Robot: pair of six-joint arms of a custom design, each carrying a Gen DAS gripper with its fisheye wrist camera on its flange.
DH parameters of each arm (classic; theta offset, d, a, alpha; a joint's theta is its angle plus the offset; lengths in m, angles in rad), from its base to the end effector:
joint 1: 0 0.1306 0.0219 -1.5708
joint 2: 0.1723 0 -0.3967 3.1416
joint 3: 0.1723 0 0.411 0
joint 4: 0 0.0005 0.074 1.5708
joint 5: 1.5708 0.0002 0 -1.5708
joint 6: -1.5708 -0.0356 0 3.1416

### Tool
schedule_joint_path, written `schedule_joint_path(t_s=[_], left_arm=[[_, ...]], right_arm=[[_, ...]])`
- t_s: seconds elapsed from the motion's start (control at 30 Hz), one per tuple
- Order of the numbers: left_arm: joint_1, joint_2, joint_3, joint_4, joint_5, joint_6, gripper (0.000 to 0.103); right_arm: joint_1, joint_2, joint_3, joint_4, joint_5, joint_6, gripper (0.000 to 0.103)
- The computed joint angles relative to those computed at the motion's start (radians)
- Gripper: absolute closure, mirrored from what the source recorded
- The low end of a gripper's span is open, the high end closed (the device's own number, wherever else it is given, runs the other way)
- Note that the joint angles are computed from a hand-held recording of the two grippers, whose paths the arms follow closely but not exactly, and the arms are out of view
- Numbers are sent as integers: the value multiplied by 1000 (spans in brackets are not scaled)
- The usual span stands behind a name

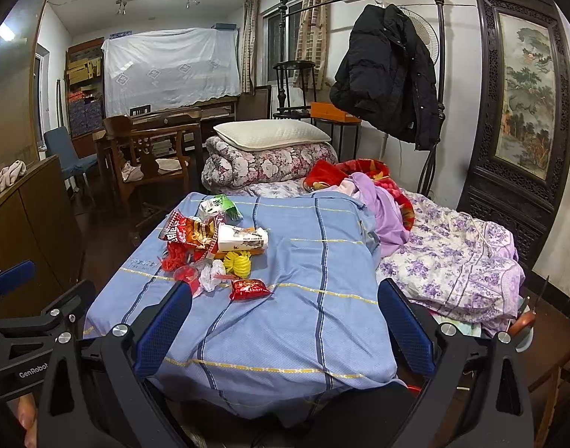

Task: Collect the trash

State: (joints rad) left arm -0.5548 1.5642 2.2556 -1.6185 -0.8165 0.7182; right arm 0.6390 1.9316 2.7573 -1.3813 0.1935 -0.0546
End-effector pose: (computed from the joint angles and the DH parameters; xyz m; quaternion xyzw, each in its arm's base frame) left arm 0.4068 -0.2222 0.7051 -0.1962 0.8575 0.1303 0.4573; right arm 0.4817 0.3487 0.7167 -0.2056 0.8465 0.0850 0.4837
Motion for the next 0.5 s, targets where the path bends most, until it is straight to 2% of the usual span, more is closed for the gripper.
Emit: schedule_joint_path(t_s=[0.5], left_arm=[[-2,1,-1,0,4,-4,7]], right_arm=[[-4,28,57,-31,-4,2,6]])
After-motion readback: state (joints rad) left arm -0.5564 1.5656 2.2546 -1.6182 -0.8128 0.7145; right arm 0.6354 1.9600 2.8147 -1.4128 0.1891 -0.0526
